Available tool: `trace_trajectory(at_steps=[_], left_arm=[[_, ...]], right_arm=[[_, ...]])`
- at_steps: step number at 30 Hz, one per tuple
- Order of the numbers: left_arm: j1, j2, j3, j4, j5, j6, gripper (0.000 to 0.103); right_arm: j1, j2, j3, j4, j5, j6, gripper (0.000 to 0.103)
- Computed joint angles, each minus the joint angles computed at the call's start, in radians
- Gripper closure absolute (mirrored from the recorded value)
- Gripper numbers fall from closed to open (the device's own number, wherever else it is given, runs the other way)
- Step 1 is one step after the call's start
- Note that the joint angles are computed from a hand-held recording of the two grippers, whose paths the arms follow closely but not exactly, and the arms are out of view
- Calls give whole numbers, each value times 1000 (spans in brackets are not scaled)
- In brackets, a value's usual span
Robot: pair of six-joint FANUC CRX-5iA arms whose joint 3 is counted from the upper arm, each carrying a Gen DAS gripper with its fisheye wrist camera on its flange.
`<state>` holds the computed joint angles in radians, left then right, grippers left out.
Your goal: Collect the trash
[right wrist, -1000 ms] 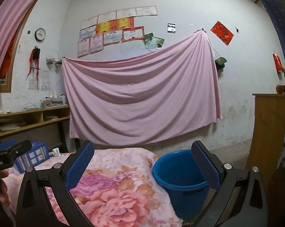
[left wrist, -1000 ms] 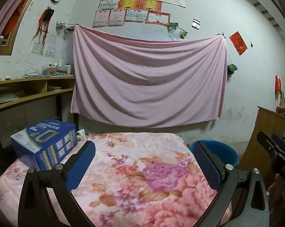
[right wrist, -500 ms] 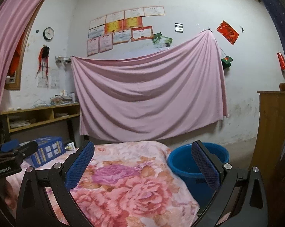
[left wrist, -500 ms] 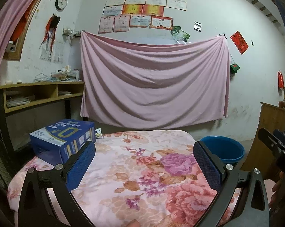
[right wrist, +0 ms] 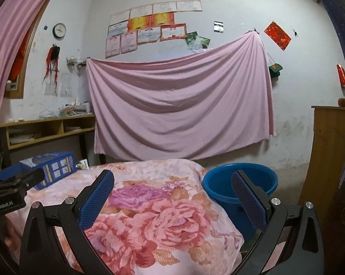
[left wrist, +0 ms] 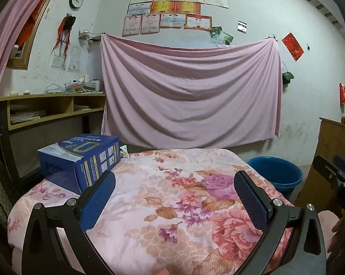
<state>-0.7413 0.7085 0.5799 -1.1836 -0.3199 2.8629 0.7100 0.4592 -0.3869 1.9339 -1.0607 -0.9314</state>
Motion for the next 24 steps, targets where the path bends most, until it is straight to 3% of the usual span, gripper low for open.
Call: trace_trajectory(at_steps=[24], left_arm=[[6, 24, 8, 4, 14, -17, 2]], right_arm=[[0, 2, 4, -11, 17, 7, 0]])
